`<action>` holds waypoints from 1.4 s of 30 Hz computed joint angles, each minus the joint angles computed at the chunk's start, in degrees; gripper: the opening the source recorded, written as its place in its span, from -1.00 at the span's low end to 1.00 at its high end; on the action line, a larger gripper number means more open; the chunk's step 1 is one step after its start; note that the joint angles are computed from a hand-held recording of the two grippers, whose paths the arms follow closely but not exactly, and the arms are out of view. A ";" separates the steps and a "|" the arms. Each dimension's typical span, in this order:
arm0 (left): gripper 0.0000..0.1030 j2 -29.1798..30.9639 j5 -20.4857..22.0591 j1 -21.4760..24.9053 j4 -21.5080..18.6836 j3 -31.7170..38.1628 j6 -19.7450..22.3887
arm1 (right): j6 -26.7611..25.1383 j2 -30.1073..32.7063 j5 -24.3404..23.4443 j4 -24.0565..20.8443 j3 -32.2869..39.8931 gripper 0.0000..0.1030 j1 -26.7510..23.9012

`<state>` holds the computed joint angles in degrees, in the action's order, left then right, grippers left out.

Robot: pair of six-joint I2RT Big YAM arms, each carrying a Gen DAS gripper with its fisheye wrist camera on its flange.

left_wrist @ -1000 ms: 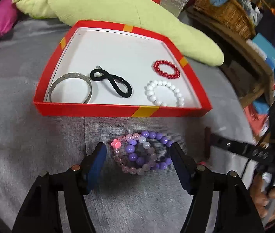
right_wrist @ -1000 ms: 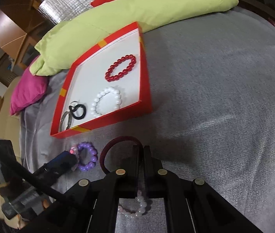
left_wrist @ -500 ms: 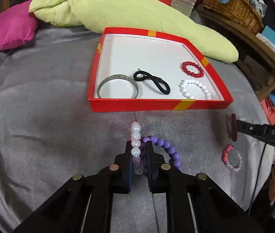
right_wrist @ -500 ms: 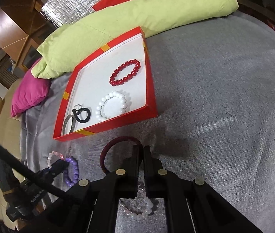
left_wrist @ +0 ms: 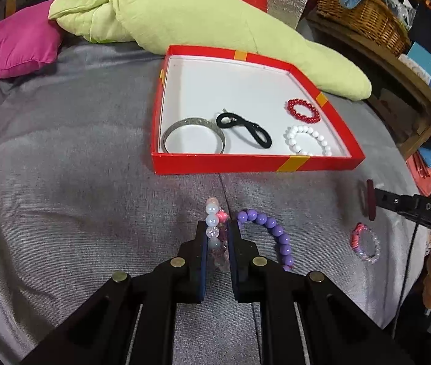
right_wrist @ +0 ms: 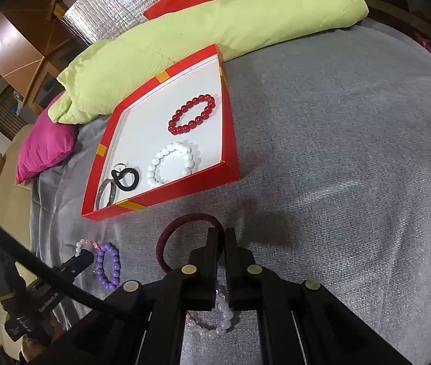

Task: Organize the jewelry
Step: 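Carry both held bracelets over the red box and release them inside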

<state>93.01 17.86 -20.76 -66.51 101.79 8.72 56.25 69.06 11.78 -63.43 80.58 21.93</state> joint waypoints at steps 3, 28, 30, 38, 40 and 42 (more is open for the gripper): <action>-0.79 -0.43 -0.15 0.03 1.17 -0.59 -0.34 | -0.16 0.04 0.56 -0.25 0.10 -0.91 0.28; -0.85 -2.21 9.79 0.75 10.76 2.45 -2.83 | -6.78 0.12 2.31 12.97 1.46 -0.90 0.80; -0.85 -0.38 9.65 0.60 9.85 5.45 -3.03 | -7.69 1.75 1.70 13.87 3.03 -0.90 -0.08; -0.85 15.01 7.28 -0.98 0.99 28.19 -2.86 | -9.24 12.02 -3.51 12.10 13.33 -0.90 -4.81; -0.85 17.56 7.04 -1.24 -0.63 30.94 -3.06 | -9.31 14.75 -4.52 10.58 16.06 -0.90 -5.69; -0.85 20.25 6.52 -1.55 -2.88 34.01 -3.10 | -9.33 16.74 -5.14 9.65 17.91 -0.90 -6.34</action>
